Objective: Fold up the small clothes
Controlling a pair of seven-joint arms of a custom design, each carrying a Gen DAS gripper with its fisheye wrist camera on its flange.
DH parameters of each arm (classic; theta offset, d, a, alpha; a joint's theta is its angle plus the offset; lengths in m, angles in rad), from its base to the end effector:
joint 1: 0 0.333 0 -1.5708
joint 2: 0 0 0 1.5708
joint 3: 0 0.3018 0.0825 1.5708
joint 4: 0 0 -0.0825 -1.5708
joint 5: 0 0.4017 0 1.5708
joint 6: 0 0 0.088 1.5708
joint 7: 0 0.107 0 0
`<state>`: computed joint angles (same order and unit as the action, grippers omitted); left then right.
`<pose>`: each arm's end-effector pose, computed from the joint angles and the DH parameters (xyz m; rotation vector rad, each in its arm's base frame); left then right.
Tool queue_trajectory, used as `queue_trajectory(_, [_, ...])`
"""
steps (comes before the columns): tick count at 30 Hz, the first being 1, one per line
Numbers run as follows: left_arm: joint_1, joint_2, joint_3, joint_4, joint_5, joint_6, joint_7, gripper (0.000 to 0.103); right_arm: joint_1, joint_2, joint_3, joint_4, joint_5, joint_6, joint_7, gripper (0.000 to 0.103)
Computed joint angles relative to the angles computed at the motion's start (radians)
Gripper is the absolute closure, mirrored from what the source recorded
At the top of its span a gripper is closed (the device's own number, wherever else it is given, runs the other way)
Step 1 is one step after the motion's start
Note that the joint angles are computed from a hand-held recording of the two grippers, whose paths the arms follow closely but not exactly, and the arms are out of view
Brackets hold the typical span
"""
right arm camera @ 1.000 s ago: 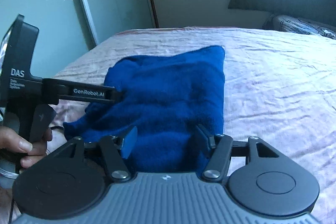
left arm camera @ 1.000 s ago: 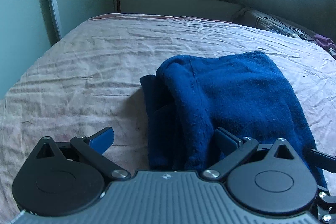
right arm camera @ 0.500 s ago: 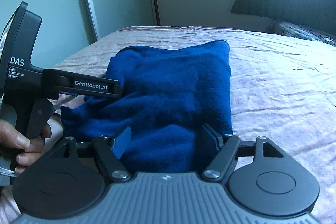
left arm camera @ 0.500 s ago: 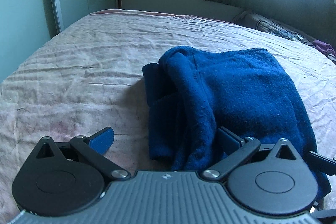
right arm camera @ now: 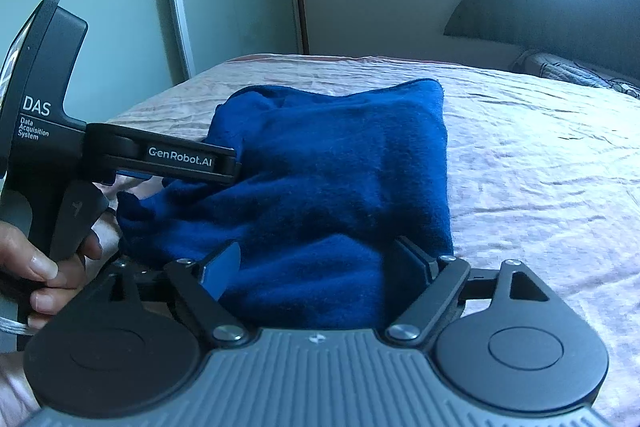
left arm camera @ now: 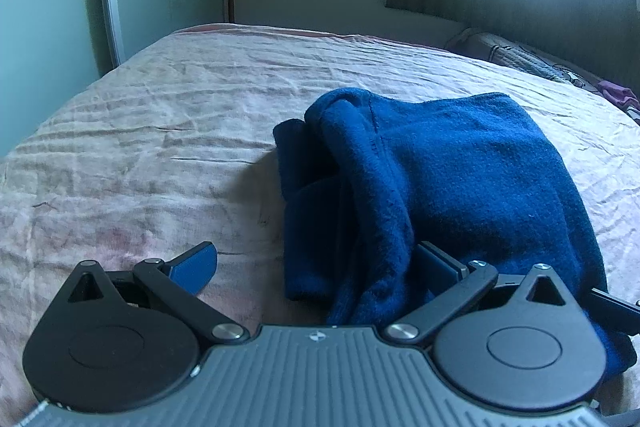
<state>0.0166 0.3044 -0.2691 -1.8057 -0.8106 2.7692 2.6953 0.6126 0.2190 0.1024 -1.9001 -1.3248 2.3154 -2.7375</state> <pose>0.6730 -0.1256 0.4228 -1.1274 2.3252 -1.0517 0.5022 0.4077 0.3955 -1.2751 1.8982 -0.9591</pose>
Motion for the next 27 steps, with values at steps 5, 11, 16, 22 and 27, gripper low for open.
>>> queue_trajectory(5, [0.011,-0.001,-0.012,-0.006,-0.041,0.008,0.036,0.000,-0.003,0.000,-0.001,-0.002,-0.001,0.017,-0.005,0.013])
queue_trajectory(11, [0.013,0.000,-0.010,-0.003,-0.069,-0.004,0.048,0.000,-0.004,0.005,-0.002,0.004,0.006,0.027,-0.028,0.008])
queue_trajectory(16, [0.009,-0.011,0.008,-0.006,-0.051,-0.030,0.008,0.000,-0.005,0.006,-0.006,0.004,0.006,0.038,-0.034,0.005])
queue_trajectory(22, [0.025,-0.091,0.037,-0.074,-0.064,-0.073,-0.035,0.000,0.000,-0.009,-0.002,-0.011,-0.003,0.027,0.002,0.005])
queue_trajectory(27, [0.027,-0.163,0.063,-0.145,-0.138,-0.068,0.064,0.000,0.009,-0.034,0.013,-0.031,-0.005,0.004,0.035,0.005])
